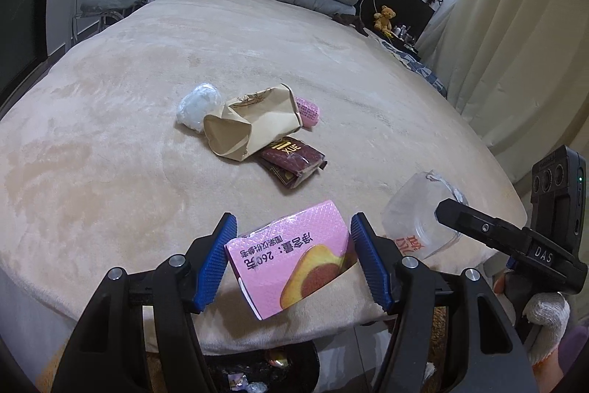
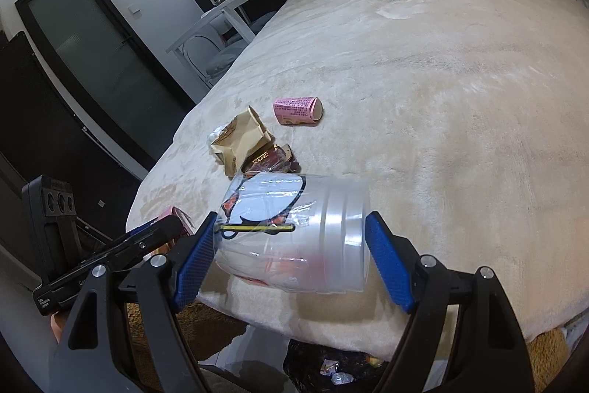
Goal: Collect trash
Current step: 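Carry the pink box and clear cup down over the black trash bin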
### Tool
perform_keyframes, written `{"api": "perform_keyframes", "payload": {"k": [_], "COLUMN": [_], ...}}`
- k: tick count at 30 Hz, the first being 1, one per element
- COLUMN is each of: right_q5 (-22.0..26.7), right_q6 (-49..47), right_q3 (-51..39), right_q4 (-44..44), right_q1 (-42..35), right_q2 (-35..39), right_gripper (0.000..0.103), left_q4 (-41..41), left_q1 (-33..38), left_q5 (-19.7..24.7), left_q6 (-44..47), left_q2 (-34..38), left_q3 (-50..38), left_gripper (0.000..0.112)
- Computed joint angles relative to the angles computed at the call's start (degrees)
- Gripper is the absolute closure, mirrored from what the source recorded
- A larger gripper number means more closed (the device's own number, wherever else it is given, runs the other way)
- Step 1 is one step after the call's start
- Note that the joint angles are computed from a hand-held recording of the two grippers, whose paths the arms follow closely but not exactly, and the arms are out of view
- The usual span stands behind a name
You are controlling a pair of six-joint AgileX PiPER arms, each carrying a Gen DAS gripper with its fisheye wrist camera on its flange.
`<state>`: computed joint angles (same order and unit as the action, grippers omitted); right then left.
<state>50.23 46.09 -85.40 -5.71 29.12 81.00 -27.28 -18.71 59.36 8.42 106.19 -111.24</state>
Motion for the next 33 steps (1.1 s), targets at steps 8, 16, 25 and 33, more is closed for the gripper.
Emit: {"api": "perform_keyframes", "payload": {"k": [8, 16, 25, 33], "right_q5": [0.08, -0.83, -1.71, -1.82], "right_q6": [6.22, 12.74, 17.82, 16.04], "right_q3": [3.99, 8.27, 11.7, 13.69], "right_q4": [-5.59, -9.6, -10.71, -4.83], "right_q1": [6.62, 12.62, 16.46, 15.72], "right_q2": [-3.2, -5.88, -7.4, -6.82], "right_gripper": [0.024, 0.024, 0.024, 0.024], "left_q4": [-3.75, -5.64, -6.41, -4.86], "left_q1": [0.29, -0.02, -0.67, -1.72], "left_q5": [-4.37, -6.08, -6.36, -3.86], "left_q6": [5.44, 8.53, 10.63, 10.07], "left_q2": [-6.74, -11.68, -15.59, -15.58], "left_q3": [11.13, 19.03, 25.94, 29.51], "left_gripper": [0.05, 0.05, 0.05, 0.05]}}
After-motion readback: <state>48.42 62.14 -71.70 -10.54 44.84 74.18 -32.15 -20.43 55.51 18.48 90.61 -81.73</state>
